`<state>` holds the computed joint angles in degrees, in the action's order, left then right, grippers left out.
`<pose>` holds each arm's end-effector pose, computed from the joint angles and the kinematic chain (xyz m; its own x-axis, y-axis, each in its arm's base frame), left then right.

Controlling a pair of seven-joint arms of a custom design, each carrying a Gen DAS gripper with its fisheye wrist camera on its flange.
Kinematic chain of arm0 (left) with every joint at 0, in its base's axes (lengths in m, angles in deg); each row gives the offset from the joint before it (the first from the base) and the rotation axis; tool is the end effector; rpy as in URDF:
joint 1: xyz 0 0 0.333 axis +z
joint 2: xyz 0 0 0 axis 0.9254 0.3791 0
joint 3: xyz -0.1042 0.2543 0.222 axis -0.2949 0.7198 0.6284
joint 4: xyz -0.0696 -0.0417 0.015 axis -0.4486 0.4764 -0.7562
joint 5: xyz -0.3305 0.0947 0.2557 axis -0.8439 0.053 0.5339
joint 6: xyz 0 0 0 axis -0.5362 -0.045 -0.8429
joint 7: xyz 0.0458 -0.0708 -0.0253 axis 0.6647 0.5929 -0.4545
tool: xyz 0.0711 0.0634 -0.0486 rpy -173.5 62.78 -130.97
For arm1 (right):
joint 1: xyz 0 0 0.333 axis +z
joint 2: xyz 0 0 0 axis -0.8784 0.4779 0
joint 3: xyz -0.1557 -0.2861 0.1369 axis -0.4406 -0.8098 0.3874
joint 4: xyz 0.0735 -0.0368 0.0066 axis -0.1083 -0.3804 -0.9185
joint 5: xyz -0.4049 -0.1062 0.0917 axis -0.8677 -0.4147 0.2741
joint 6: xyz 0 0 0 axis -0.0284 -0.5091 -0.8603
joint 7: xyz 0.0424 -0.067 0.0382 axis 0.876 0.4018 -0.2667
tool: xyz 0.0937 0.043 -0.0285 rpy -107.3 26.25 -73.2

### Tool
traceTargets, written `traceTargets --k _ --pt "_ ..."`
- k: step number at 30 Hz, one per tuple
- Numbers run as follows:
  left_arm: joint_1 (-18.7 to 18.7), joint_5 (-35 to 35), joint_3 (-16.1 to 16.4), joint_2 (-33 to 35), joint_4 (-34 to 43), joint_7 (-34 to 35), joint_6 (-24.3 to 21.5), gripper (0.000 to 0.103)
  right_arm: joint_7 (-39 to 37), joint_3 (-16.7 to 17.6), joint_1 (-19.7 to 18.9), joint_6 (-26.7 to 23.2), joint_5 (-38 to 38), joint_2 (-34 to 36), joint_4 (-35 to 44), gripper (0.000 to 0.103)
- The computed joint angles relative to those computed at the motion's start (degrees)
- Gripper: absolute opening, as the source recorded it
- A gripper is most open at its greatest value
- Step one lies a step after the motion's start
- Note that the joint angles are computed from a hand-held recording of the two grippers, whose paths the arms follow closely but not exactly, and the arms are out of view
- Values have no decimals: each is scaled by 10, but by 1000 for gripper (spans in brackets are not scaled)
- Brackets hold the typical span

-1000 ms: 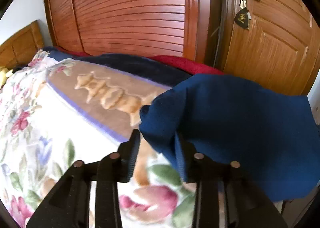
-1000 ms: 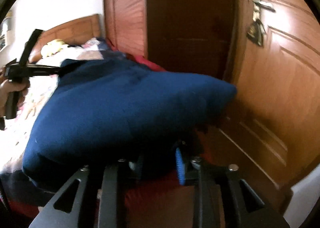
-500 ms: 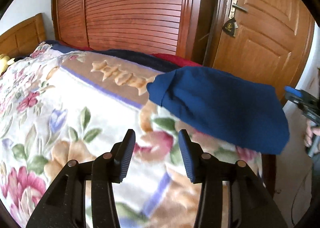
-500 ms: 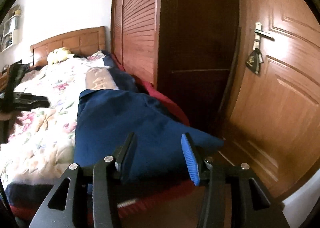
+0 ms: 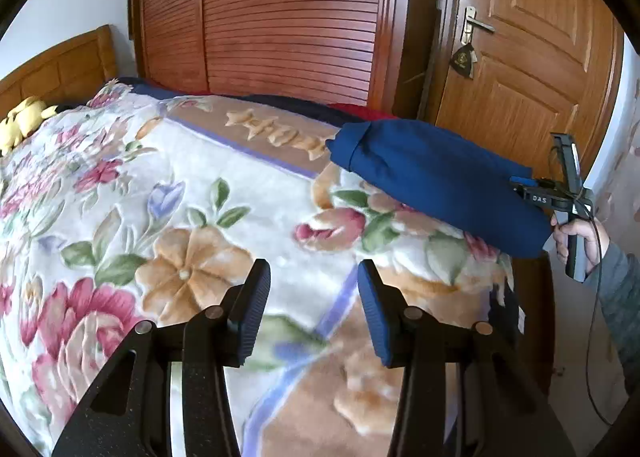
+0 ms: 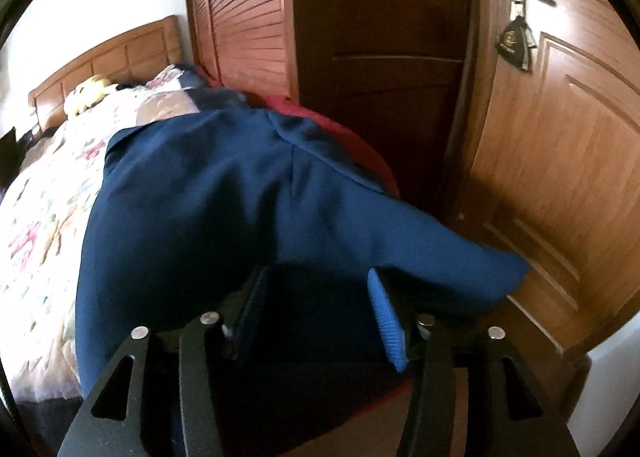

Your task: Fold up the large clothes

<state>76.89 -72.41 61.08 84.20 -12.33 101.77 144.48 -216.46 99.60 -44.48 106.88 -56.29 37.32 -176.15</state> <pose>0.7875 -0.0727 0.5595 -0.9697 -0.2336 0.0717 -0.2052 0.6190 -0.7581 0.3710 0.1737 0.5101 -0.8623 -0.5049 -0.0394 -0.2893 0.5548 -0.7801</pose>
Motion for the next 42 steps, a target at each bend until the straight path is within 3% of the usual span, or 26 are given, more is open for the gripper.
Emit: traceTargets --k 7,16,26,33,37,42 --pt "26 -6 7 8 11 9 -7 46 -25 11 4 -109 27 70 98 56" --pt "67 -15 15 8 11 33 -13 46 -39 26 72 -185 -38 201 246 59" --pt "103 -23 24 7 11 45 -12 46 -65 -3 150 -150 -97 313 369 76" --pt "115 -25 29 8 5 44 6 46 -75 -28 180 -105 -111 358 417 78" --pt "120 -28 33 8 -9 34 37 46 -92 -42 187 -65 -117 391 443 78" --pt "123 -29 39 3 -39 27 109 46 -120 -65 196 7 -119 444 489 78"
